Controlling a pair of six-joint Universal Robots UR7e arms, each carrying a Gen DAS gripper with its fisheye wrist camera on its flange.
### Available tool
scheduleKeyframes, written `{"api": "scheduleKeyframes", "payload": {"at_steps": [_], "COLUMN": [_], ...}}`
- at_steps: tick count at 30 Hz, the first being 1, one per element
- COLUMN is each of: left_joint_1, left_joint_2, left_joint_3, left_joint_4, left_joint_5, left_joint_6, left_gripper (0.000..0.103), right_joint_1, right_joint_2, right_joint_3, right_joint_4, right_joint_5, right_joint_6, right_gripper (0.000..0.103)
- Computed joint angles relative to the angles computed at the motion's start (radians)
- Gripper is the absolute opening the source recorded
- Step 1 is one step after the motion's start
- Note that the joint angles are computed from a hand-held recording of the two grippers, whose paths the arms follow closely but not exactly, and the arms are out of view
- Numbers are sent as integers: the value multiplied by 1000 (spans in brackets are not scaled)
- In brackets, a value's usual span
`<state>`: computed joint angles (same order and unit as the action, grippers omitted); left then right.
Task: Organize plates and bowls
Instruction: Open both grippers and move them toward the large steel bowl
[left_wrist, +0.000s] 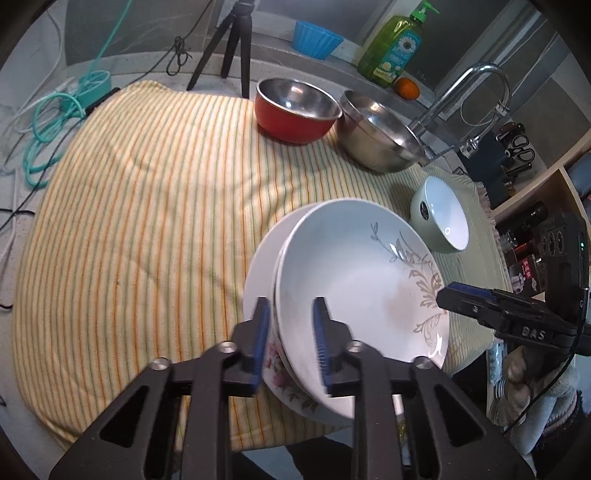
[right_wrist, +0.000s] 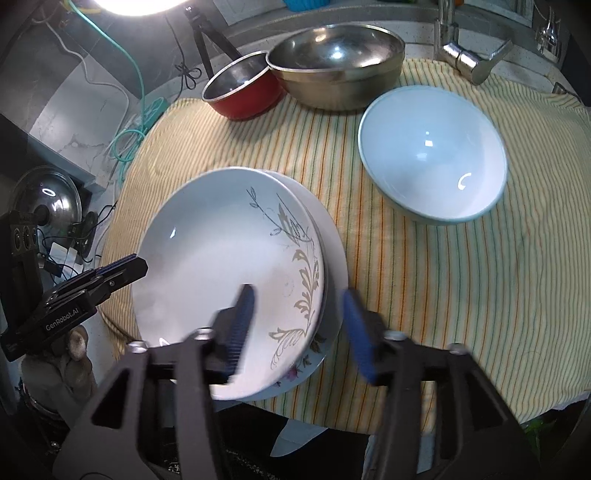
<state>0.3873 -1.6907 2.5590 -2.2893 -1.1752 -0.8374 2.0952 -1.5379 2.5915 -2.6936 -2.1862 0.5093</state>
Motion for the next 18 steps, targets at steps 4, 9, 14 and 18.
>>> {"api": "scheduleKeyframes", "payload": {"at_steps": [4, 9, 14, 18], "left_joint_1": [-4, 3, 17, 27], "left_joint_2": [-7, 6, 40, 83], "left_joint_3": [-18, -44, -70, -96], "left_joint_4": [22, 25, -15, -63], "left_joint_5": [34, 56, 61, 67], "left_joint_6": [-2, 17, 49, 86], "left_gripper": [57, 57, 57, 57], "right_joint_1": [27, 50, 68, 47], "right_joint_2": [-15, -50, -96, -146], "right_joint_3": [-10, -21, -45, -57], "right_joint_4": [-3, 25, 48, 39], "right_joint_5": [-21, -36, -74, -88], "right_joint_6": [3, 13, -3, -42], "right_gripper": [80, 82, 82, 82]}}
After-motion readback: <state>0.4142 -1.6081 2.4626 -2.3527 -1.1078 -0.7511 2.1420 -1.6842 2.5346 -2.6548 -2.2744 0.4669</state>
